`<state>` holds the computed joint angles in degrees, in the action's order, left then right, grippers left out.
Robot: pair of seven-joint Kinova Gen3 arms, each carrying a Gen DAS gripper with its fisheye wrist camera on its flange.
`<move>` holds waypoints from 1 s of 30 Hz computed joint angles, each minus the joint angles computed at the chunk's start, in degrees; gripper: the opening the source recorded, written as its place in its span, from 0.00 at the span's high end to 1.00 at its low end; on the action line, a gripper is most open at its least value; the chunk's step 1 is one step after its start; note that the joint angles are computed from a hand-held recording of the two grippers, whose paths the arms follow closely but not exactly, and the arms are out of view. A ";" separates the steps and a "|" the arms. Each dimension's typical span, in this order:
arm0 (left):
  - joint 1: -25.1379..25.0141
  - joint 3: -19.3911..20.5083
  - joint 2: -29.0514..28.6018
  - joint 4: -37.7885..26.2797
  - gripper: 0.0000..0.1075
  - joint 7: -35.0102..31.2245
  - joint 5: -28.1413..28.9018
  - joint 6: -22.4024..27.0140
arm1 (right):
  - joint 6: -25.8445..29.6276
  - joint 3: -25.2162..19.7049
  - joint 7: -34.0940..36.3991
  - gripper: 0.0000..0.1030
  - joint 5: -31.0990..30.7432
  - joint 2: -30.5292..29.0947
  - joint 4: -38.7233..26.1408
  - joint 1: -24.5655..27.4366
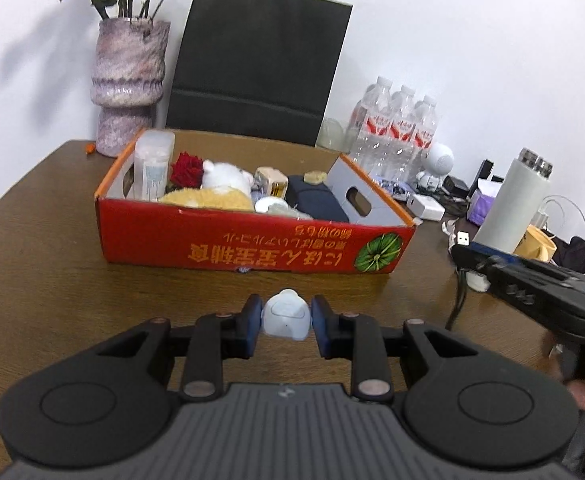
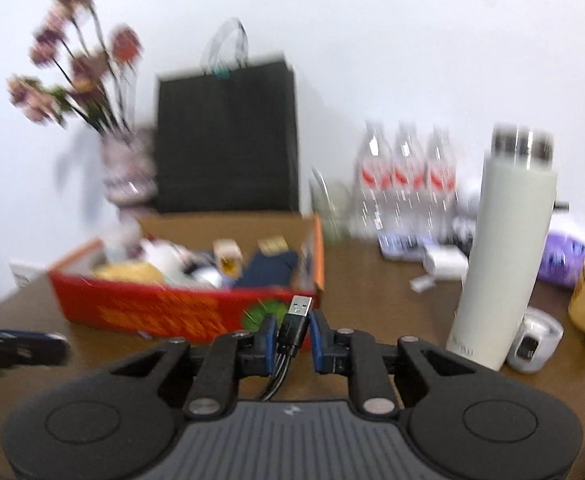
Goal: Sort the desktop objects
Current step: 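Carry the cable and plug into the red box and open both tools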
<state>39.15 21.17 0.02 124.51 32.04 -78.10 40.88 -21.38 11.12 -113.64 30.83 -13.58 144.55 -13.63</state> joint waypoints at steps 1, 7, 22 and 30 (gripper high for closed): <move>0.31 0.30 -0.29 -0.07 0.74 0.11 -0.03 0.90 | -0.42 -0.74 0.75 0.95 -0.88 -1.00 0.30 0.28; 1.51 1.90 -1.59 -0.57 0.74 0.16 -0.01 5.52 | -5.12 -1.12 4.79 0.95 -4.37 -4.35 1.91 0.16; -5.82 -0.38 -5.74 -6.47 0.74 -9.49 -3.60 0.72 | -4.25 0.75 10.37 0.95 -6.42 -10.94 -6.07 -6.50; -12.55 -4.40 -1.35 -14.77 0.74 -20.67 0.76 -9.12 | -2.08 5.90 2.30 0.95 3.02 -0.95 -18.68 -11.07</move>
<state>26.61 16.76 -1.33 109.74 11.38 -77.33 31.77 -23.46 17.02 -111.35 33.85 -14.53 125.87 -24.70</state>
